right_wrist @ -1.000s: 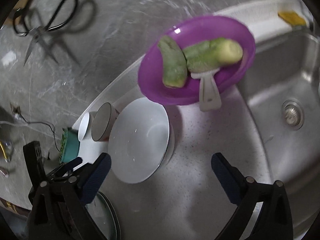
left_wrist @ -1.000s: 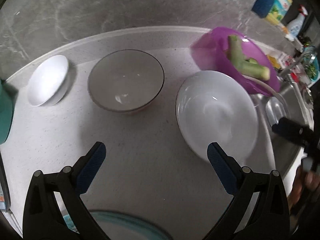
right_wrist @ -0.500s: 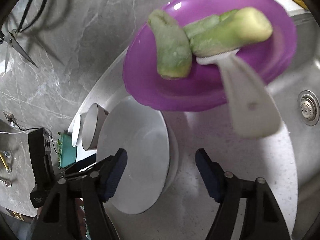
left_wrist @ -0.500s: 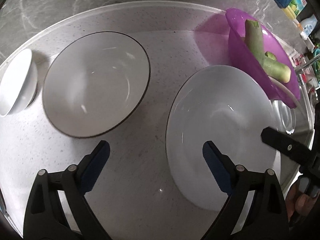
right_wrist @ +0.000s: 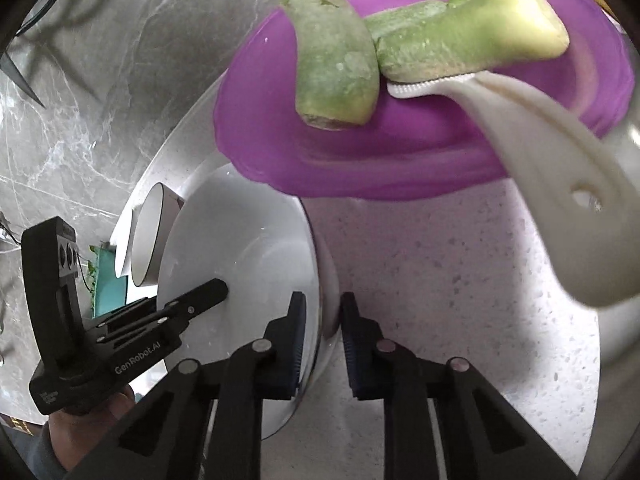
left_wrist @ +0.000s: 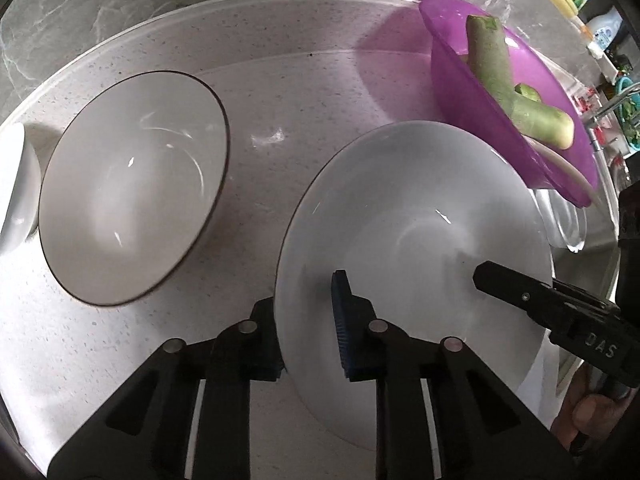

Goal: Organize plates and bowls
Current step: 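Close both tools on the large white bowl rim and lift it, then carry the large white bowl beside the plate stack and set it down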

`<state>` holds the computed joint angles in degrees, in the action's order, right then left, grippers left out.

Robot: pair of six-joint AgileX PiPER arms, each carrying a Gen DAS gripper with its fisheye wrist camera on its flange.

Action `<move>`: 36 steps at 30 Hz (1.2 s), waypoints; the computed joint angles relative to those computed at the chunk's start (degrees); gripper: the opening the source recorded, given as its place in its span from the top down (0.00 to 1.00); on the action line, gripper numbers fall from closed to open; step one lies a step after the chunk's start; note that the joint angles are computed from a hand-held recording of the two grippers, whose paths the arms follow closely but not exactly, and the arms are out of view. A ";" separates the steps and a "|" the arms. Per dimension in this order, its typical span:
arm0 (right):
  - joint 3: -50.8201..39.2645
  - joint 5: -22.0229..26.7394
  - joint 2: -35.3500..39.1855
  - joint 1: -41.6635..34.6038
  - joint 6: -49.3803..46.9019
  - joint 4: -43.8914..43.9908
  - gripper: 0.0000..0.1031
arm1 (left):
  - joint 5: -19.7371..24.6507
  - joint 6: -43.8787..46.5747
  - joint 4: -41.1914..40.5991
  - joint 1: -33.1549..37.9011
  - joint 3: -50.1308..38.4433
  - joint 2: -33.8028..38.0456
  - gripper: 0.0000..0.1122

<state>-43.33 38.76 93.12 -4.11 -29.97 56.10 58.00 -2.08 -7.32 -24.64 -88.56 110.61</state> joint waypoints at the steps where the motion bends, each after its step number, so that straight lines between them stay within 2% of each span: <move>1: 0.29 0.15 -0.36 -0.26 0.22 -0.37 0.82 | -0.28 -0.21 0.21 -0.43 0.80 -0.72 0.87; 8: 3.17 4.19 -8.83 -2.41 3.46 -6.73 0.82 | -0.84 -0.46 -0.87 -2.37 8.14 -9.44 0.87; 11: 5.47 7.43 -14.17 -4.30 4.60 -9.75 0.82 | -2.26 -0.88 -1.86 -3.99 15.87 -16.63 0.87; 16: 9.53 13.04 -22.60 -6.86 6.39 -13.81 0.82 | -3.33 -5.62 -1.95 -10.20 26.48 -27.43 0.87; 19: 12.08 15.85 -26.73 -7.51 7.37 -15.58 0.82 | -4.28 -8.72 -1.24 -13.85 31.88 -31.54 0.87; 24: 15.45 16.61 -29.95 -7.30 8.01 -17.09 0.82 | -6.22 -12.50 -1.50 -17.33 38.63 -34.79 0.87; 30: 18.59 18.61 -32.22 -11.59 3.33 -16.91 0.82 | -6.83 -17.40 1.44 -21.48 41.05 -36.63 0.87; 36: 21.86 17.33 -32.72 -12.08 0.70 -15.96 0.82 | -10.11 -20.42 2.89 -23.20 43.10 -34.81 0.87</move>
<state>-21.47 56.09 60.40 -16.20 -29.28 40.14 47.89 -22.50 -4.43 -47.84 -45.46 75.79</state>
